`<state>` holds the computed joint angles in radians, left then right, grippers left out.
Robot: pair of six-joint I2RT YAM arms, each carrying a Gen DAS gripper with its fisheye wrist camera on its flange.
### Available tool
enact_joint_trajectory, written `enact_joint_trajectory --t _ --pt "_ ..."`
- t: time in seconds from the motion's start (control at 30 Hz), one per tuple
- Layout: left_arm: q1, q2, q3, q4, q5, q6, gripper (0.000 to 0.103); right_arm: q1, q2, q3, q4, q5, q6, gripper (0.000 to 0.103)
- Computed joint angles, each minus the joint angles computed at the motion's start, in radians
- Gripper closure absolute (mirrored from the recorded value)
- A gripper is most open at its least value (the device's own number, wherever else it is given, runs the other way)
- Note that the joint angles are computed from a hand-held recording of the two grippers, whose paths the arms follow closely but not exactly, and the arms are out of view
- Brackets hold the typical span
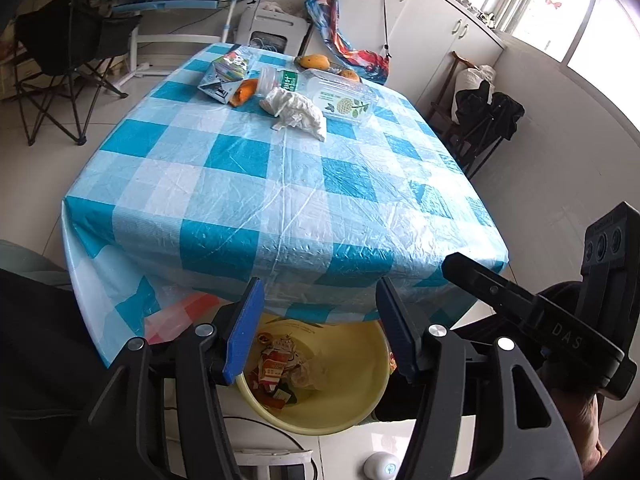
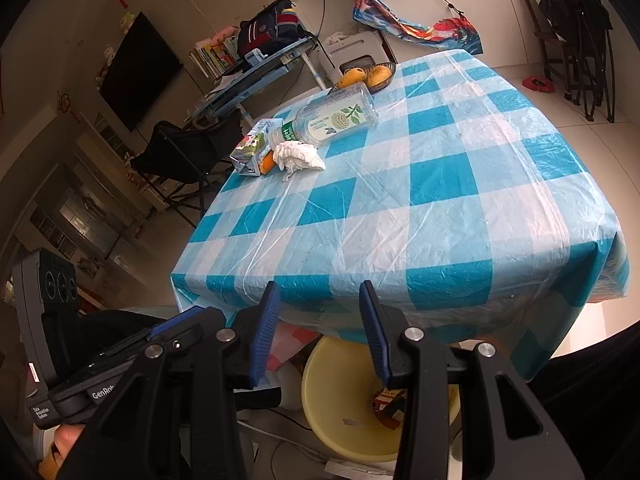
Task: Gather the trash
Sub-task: 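Reach the right gripper to the white tissue and grasp it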
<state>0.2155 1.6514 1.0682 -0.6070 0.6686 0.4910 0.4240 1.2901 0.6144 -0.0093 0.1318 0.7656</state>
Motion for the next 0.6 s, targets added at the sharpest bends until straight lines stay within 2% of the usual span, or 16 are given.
enact_joint_trajectory --t 0.43,0.6 --pt "0.026 0.039 0.047 0.021 -0.003 -0.085 0.041 0.077 0.108 0.087 -0.057 0.09 -0.09 0.062" --pt "0.045 0.041 0.053 0.023 0.011 -0.116 0.037 0.047 0.127 0.134 -0.064 0.059 -0.126 0.062"
